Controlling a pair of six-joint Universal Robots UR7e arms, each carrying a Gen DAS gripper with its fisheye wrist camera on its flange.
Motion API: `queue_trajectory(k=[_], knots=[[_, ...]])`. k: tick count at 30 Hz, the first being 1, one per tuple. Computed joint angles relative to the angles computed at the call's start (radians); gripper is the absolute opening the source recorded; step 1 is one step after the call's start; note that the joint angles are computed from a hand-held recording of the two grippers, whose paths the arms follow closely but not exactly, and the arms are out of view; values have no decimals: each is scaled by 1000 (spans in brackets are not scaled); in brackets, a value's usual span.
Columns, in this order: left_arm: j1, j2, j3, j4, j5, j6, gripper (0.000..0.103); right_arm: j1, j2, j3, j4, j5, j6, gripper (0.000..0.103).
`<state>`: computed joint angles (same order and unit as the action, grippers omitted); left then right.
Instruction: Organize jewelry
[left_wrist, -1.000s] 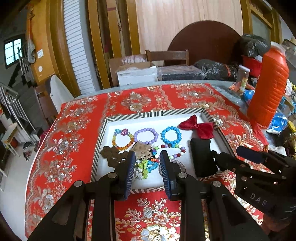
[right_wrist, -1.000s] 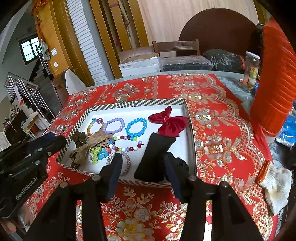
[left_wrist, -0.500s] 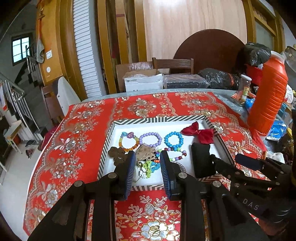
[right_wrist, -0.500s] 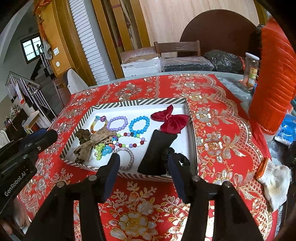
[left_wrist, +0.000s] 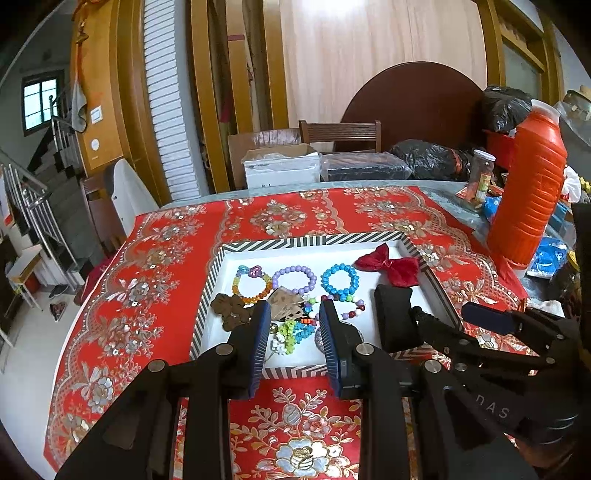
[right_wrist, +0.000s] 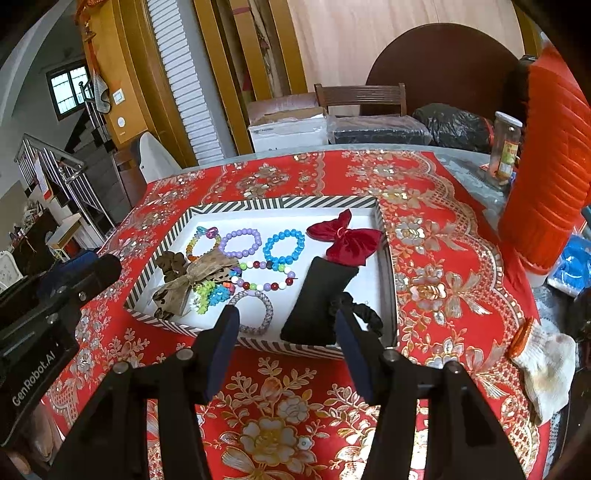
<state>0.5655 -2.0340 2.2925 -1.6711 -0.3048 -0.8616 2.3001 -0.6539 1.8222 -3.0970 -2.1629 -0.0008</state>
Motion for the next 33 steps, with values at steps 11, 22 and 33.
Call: queue_trajectory(k=[11,22,33], knots=[[-1,-5,2,30,11,-20,25,4,0,-3,4,2,-9,57],[9,-1,9,-12,11,4,25,2,4,-10,19,2,-3,57],[19,2,12,-43,11,28,25,0,9,-11,24,4,3,57]])
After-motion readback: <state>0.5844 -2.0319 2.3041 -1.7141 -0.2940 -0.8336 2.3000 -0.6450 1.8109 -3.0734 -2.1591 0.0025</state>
